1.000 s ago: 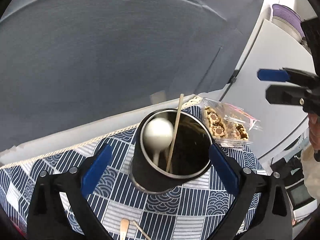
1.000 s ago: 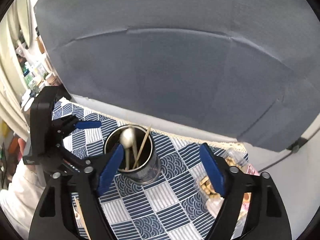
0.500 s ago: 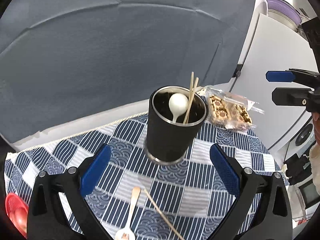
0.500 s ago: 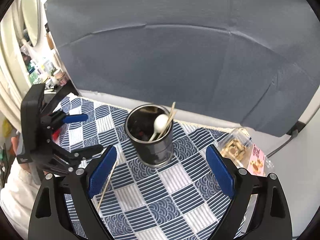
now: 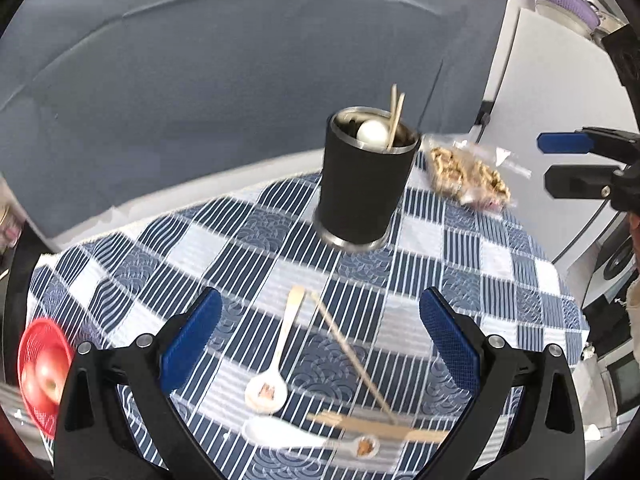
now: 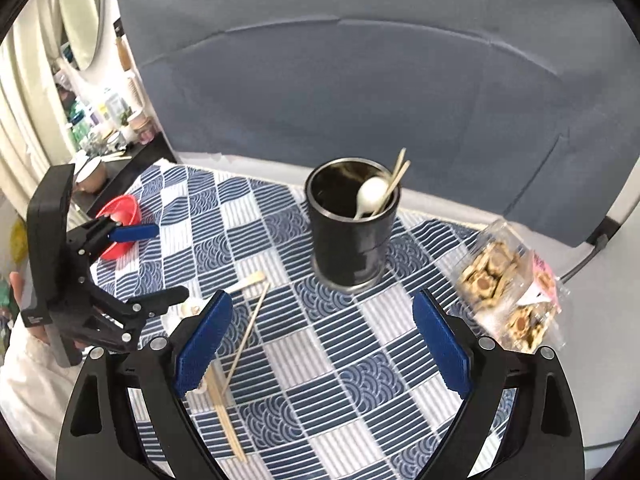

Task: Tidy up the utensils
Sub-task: 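Move the right tool back toward the remaining spoons and chopsticks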

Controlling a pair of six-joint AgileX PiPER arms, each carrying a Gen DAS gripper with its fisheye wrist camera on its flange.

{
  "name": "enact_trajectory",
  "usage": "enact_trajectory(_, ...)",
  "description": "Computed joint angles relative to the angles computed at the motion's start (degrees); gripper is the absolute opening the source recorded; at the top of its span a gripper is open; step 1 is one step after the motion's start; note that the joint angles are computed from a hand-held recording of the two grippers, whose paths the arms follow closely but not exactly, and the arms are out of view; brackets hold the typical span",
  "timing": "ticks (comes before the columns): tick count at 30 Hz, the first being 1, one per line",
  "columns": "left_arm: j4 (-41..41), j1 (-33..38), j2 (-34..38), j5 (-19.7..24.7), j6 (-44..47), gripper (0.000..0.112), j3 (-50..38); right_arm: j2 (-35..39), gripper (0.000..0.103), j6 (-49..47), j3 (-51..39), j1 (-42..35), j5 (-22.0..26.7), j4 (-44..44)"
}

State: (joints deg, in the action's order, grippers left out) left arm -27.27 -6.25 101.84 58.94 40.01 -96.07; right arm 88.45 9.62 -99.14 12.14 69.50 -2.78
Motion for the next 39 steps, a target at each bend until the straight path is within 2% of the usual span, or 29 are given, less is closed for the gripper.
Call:
enact_trajectory(5, -1.4, 3.0, -1.4, -0.6, 1.5, 0.097, 4.2, -0.7, 0.087, 2.1, 3.4, 3.3, -0.8, -1.5)
enact_trajectory(9, -0.8, 5.1, -1.1, -1.3, 2.3, 0.097, 5.6, -1.2, 0.088, 4.4, 7.1, 5.6, -3.8, -1.5)
enact_trajectory(17, 1.2, 10.1, 3.5, 2.4, 8.1, 0.097, 3.2, 0.6, 0.088, 14.0, 13.7, 13.2, -12.5, -6.0)
enact_trajectory(21, 2.9, 11.6, 6.3, 3.8, 10.8, 0.097, 1.5, 2.5, 0.088, 18.9, 15.7, 16.7, -15.2, -8.3)
enact_trajectory(26, 5.4, 12.4, 10.2, 5.1, 12.9, 0.097, -1.1, 5.9, 0.088, 25.6, 17.3, 20.8, -16.6, -11.2)
enact_trajectory(28, 5.3, 12.9, 12.5, 7.4, 13.2, 0.097, -3.5, 7.4, 0.088, 27.9, 17.7, 22.0, -17.0, -11.5)
enact_trajectory(36, 8.0, 12.4, 16.6, 6.2, 15.3, 0.097, -5.6, 12.6, 0.086, 33.7, 18.4, 26.7, -19.5, -14.1)
enact_trajectory(38, 7.9, 12.3, 18.0, 7.0, 15.2, 0.097, -6.6, 14.1, 0.083, 34.8, 18.1, 27.7, -19.7, -14.8)
enact_trajectory(39, 7.6, 12.4, 18.2, 7.0, 15.7, 0.097, -6.7, 14.7, 0.077, 34.8, 17.8, 27.9, -19.6, -14.9)
